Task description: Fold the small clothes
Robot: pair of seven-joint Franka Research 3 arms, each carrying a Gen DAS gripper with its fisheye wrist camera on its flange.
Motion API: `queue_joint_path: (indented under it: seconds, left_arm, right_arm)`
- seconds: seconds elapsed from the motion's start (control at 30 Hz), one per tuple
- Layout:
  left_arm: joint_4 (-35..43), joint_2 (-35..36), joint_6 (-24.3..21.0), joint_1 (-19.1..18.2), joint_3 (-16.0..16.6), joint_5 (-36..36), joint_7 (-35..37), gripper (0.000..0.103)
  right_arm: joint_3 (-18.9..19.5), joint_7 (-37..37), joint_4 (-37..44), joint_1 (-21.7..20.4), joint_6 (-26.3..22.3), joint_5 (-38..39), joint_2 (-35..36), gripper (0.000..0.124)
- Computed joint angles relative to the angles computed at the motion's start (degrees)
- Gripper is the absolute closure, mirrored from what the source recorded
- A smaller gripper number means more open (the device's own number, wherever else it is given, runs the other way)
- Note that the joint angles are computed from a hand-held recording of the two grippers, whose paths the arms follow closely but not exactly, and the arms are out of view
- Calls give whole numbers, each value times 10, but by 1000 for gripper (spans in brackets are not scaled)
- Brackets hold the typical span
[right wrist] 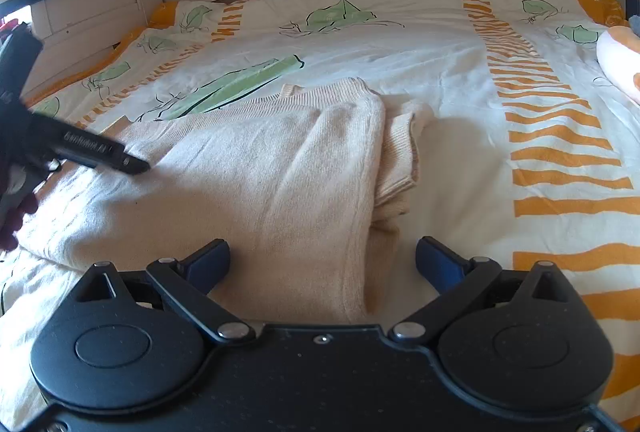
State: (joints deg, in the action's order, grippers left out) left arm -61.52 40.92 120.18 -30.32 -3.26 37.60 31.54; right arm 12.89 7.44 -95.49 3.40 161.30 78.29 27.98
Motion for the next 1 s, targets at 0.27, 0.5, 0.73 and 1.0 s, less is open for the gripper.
queue_joint_path:
  seconds: [0.27, 0.5, 0.73, 1.0]
  left_arm:
    - [-113, -66, 37, -14, -2, 49, -95, 1]
    - [-162, -98, 66, -15, -23, 87, -134, 1]
    - [-211, -119, 103, 3, -36, 65, -143, 1]
    - [-274, -179, 176, 49, -42, 46, -106, 1]
  right_arm:
    - [1, -2, -1, -3, -6, 8, -2, 23]
    - [-2, -1, 0, -1, -10, 11, -1, 23]
    - [-2, -2, 0, -5, -20, 20, -2, 23]
    - [-10, 44, 13, -31, -106, 41, 4, 22]
